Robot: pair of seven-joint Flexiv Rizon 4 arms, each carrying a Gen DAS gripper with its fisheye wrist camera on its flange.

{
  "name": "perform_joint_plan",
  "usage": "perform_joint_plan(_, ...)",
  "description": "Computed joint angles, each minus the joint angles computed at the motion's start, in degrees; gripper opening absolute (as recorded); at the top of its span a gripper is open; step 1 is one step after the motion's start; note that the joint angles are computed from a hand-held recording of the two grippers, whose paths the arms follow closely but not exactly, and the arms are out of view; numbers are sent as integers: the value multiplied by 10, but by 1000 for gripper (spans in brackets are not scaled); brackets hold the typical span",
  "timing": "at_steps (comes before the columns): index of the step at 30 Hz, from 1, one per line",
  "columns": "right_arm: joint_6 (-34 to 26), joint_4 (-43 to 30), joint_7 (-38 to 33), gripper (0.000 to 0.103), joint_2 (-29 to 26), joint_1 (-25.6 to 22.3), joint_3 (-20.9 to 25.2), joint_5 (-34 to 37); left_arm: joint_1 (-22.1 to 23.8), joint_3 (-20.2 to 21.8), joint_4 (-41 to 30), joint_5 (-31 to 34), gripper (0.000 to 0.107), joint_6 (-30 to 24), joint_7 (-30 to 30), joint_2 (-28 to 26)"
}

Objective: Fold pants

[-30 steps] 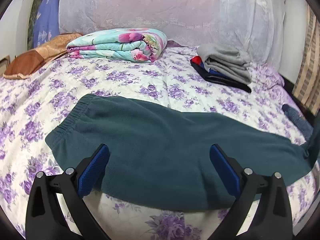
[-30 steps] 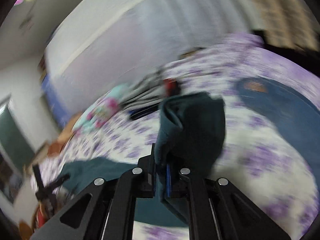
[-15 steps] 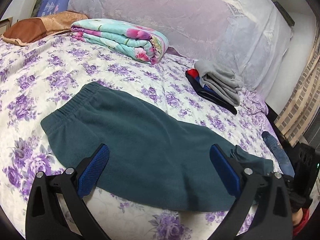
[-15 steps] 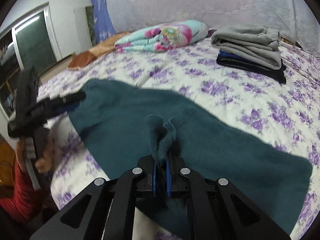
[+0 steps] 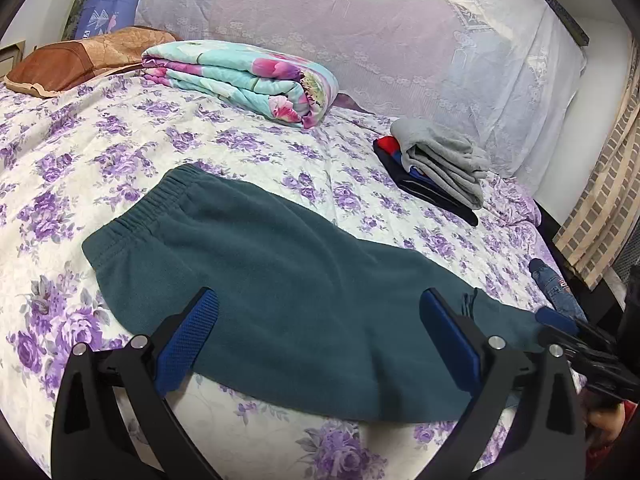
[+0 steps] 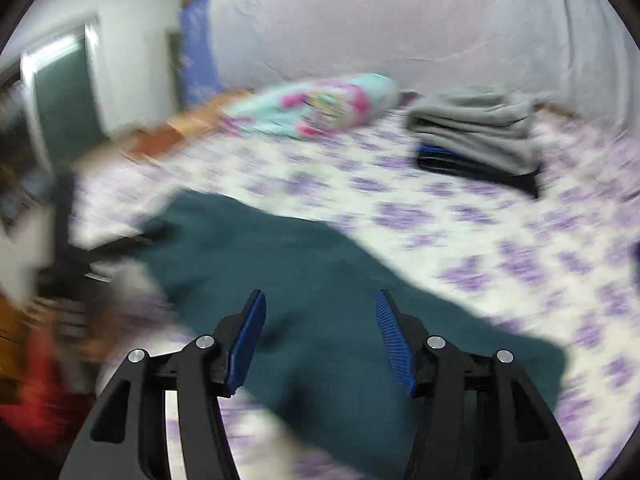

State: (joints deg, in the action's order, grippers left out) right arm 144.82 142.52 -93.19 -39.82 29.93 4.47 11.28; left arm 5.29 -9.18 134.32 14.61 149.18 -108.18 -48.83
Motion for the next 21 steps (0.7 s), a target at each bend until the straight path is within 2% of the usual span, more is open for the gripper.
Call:
perform_joint_plan(1, -42, -23, -32, 58, -5, 40, -25, 51, -1, 1, 0, -1, 98, 0, 1, 0)
perform_joint_plan(3, -139, -57, -48, 61, -19, 91, -70, 63, -1, 1, 0, -1, 98, -1, 1, 0)
perform_joint_plan(5, -154, -85, -87, 61, -33, 142, -96, 117, -1, 0, 0, -2, 98, -8, 2, 2)
perform_joint_plan(6, -157, -83, -88, 60, -26, 146, -98, 116, -1, 0, 0, -3, 98, -13, 3, 3)
perform_joint_plan(7, -131, -68, -61, 60, -21, 134, -95, 77, -1, 0, 0, -3, 98, -18, 4, 5)
perform_joint_plan(9, -85, -59, -62, 60, -17, 99, -60, 66, 2, -1, 1, 3, 98, -31, 9, 10)
perform_joint_plan(10, -27, -47, -62, 62, -25, 88, -46, 71, 7, -3, 1, 10, 98, -36, 10, 12)
perform_joint_plan(12, 17, -37, -75, 80, -32, 99, -47, 109, 23, -7, 6, 28, 98, -43, 9, 15)
perform_joint_plan(13, 15, -36, -85, 88, -34, 100, -50, 119, 31, -6, 14, 34, 98, -43, 7, 18)
perform_joint_plan(14, -25, -31, -98, 96, -32, 106, -65, 118, 37, -3, 23, 34, 98, -44, 7, 22)
perform_joint_plan(15, -74, -38, -111, 96, -31, 96, -72, 97, 40, -1, 28, 33, 98, -48, 8, 26)
perform_joint_plan(16, -86, -37, -107, 96, -37, 70, -60, 67, 43, 5, 38, 28, 99, -56, 10, 34)
perform_joint_plan(17, -72, -31, -95, 96, -32, 39, -41, 43, 48, 9, 45, 26, 98, -63, 12, 40)
perform_joint_plan(19, 23, -10, -74, 96, -38, -28, 4, -6, 74, 6, 56, 33, 98, -81, 4, 48)
perform_joint_plan(20, 101, 7, -52, 97, -52, -68, 23, -46, 99, -6, 56, 50, 98, -90, -6, 45)
perform_joint_plan(21, 146, 17, -40, 97, -62, -100, 38, -72, 138, -30, 53, 78, 98, -102, -14, 38)
